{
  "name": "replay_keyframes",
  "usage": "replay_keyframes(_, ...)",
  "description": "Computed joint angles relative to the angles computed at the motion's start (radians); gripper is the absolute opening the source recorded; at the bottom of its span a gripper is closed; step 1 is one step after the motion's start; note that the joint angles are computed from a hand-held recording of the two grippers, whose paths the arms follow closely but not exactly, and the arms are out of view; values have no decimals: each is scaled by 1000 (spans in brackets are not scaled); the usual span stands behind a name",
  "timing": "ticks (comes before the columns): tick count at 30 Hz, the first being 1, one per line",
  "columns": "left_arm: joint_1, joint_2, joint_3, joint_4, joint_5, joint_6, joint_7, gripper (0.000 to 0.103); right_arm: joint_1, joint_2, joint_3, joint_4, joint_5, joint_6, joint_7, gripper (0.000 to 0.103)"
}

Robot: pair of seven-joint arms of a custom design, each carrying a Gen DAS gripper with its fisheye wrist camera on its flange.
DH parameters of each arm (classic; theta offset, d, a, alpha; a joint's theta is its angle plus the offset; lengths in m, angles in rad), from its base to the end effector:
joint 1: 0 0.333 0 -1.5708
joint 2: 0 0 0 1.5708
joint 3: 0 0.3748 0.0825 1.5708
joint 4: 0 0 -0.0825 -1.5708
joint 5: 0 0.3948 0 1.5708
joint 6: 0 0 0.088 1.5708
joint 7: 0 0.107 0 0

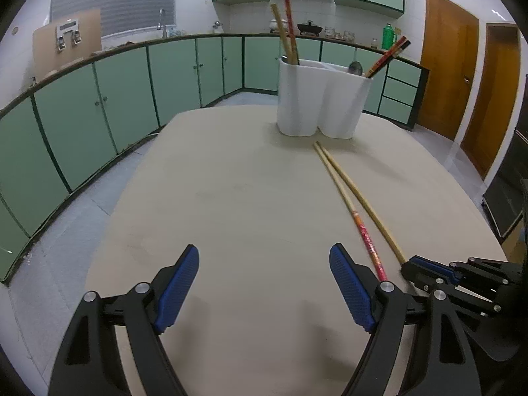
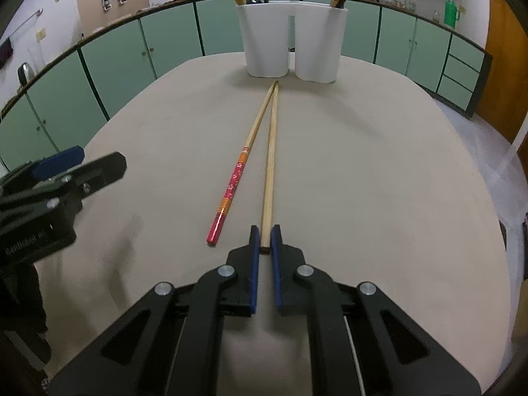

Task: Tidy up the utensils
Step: 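Grasp the plain wooden chopstick end with the right tool, then grasp the red-patterned chopstick end with the left tool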

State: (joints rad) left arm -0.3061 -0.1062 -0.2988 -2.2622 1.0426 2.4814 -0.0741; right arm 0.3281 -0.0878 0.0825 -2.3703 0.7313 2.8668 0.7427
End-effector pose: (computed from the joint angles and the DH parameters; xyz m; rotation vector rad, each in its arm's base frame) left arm 0.4353 -0.3098 0.4876 -1.9298 1.4570 -0.6625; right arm 0.4962 0.1763 0.4668 -2.2052 1.1770 -0.3267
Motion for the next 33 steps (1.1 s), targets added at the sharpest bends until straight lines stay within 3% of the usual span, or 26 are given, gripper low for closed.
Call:
replay_keyframes(14, -49, 121, -1, 109, -14, 60, 8, 79, -48, -30, -53, -3, 126, -2, -73, 6)
replay_keyframes(21, -75, 187, 14, 165, -87, 46, 57, 70, -58, -28, -58, 8, 179, -9, -121, 6)
replay_keyframes(27, -92, 214, 23, 189, -136, 10, 79, 56, -62, -36, -60, 2, 208, -10, -152, 6)
replay_keyframes(33, -110, 231, 23, 221, -147, -53, 101, 27, -66, -41, -57, -3, 208, -14, -153, 6)
